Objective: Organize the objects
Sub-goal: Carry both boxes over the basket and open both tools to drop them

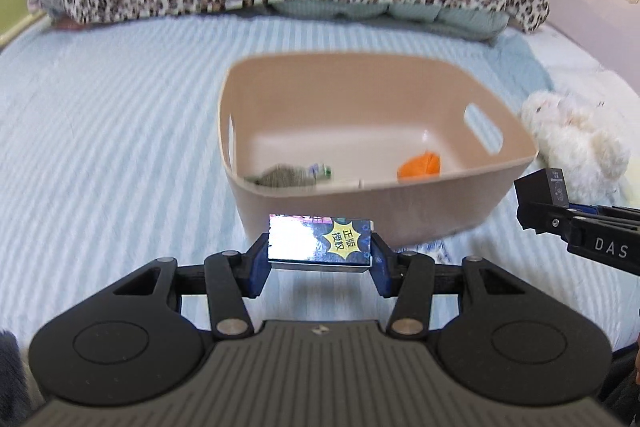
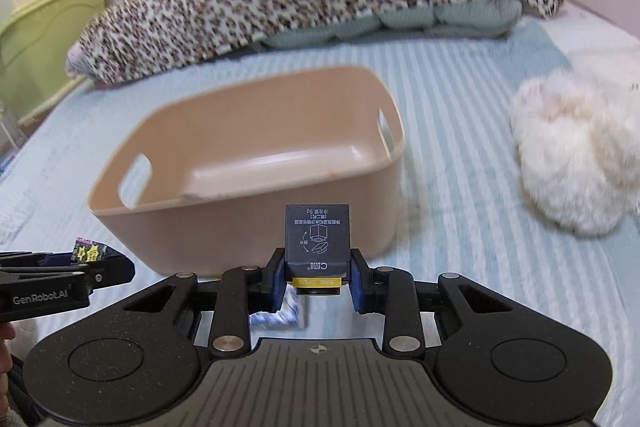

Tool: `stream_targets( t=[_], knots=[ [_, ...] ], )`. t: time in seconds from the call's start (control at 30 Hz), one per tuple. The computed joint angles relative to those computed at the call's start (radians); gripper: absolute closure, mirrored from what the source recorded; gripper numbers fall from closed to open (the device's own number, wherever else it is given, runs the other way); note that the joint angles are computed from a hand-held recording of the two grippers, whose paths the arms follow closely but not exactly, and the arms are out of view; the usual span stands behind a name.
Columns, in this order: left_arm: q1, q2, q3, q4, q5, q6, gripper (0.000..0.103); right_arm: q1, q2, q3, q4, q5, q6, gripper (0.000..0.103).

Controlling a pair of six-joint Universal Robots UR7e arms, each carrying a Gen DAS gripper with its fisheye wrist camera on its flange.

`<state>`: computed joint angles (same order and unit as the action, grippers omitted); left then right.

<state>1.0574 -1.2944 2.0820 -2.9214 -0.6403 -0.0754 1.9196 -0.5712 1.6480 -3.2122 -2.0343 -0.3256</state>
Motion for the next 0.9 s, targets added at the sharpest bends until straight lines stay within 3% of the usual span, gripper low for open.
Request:
stream_targets(
  t=[0.2,0.47,0.63,0.9],
  knots=[
    [-0.023,0.029,-0.051,-0.102,0.044,0.123,0.051,0.031,0.001,-0.044,-0.025,0.042,-0.045,0.074],
    [-0.011,0.143,-0.178,-0.244,0.072,0.301,0.051,0.051,0.068,-0.188,-0.021,0.065,-0.098,0.074],
    [0.023,0.196,-0.261,-0.206,0.047,0.316,0.051,0.037,0.125,-0.292,0.045,0.057,-0.093,0.074],
    [0.097,0.314,-0.37,-0.13,0.091,0.294,0.051,0.01,0.226,-0.433,0.145,0.002,-0.09,0.074]
  ],
)
